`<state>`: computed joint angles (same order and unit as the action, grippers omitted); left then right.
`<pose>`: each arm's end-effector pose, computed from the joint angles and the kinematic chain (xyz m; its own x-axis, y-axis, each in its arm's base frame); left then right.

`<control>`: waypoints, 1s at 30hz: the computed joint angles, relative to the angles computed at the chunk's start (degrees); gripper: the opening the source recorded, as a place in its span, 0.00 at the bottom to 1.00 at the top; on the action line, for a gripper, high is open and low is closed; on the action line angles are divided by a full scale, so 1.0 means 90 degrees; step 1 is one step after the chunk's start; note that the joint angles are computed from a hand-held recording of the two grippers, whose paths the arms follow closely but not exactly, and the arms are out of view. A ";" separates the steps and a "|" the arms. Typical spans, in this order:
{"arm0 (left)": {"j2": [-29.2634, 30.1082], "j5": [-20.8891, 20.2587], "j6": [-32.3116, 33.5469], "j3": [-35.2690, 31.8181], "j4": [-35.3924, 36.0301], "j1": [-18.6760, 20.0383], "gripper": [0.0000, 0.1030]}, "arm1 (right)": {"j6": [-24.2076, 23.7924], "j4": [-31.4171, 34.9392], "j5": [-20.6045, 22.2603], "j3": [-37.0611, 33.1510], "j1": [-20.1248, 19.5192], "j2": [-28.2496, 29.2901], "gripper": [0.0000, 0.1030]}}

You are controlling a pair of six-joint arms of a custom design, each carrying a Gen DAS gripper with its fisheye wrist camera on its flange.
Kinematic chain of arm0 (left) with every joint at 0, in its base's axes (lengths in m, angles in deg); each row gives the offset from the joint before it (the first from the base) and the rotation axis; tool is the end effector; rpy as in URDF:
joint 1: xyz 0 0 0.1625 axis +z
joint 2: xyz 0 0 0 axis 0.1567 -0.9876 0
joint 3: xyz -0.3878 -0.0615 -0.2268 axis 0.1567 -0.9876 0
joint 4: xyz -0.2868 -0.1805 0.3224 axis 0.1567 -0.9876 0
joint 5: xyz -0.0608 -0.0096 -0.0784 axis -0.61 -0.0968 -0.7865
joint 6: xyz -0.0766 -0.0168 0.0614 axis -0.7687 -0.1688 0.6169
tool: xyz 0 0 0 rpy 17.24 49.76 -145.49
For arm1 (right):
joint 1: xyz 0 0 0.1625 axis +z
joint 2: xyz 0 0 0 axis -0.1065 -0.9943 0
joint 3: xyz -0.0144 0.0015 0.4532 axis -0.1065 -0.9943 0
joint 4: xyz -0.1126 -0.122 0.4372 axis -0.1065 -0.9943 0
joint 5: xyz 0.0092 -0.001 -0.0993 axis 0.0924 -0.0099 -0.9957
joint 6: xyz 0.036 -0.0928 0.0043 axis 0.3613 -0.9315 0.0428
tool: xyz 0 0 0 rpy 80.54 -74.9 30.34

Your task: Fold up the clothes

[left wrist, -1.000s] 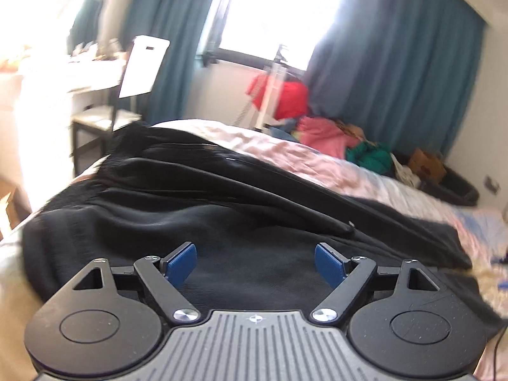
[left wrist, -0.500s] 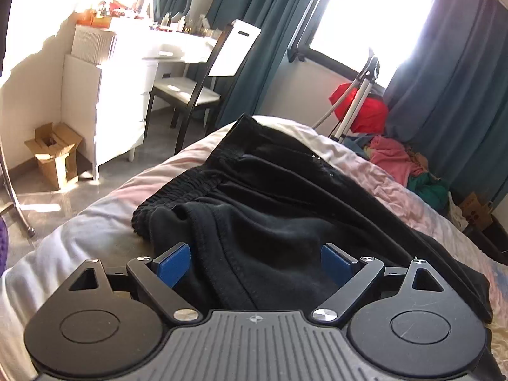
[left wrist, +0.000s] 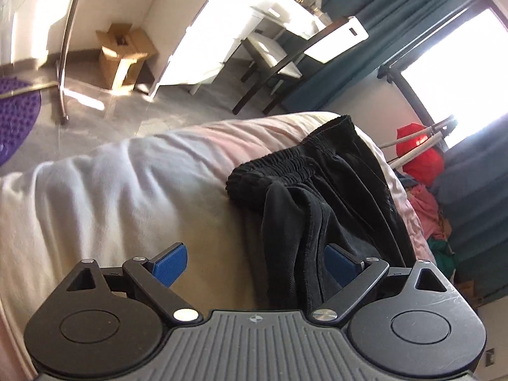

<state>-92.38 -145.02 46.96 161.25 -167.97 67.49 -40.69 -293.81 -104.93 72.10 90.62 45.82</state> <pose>0.0057 -0.7756 0.4059 -0.8862 -0.4632 0.0081 -0.2716 0.5054 -0.8190 -0.0072 -0.7669 0.2621 -0.5762 0.7170 -0.3923 0.3463 -0.2206 -0.9118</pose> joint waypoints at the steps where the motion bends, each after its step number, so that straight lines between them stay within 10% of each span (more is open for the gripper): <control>1: -0.0001 -0.0470 -0.0234 -0.0045 0.0128 0.0124 0.92 | -0.0223 -0.0312 0.0164 -0.0008 -0.0001 0.0034 0.36; 6: 0.0223 -0.2215 -0.1166 -0.0366 0.0450 0.0599 0.91 | -0.0719 -0.0968 0.0315 -0.0090 0.0056 0.0143 0.25; 12: 0.0374 -0.2919 -0.1097 -0.0460 0.0072 0.0727 0.74 | 0.0781 -0.0159 0.0560 0.0353 -0.0215 -0.0174 0.27; 19: 0.0462 -0.2850 -0.1189 -0.0440 -0.0566 0.0818 0.18 | -0.0107 -0.0771 0.0650 0.0320 -0.0231 -0.0129 0.06; 30: -0.0141 -0.2571 -0.0022 0.0110 -0.1145 0.0279 0.07 | -0.1533 -0.1361 0.0581 0.0179 0.0099 -0.0412 0.05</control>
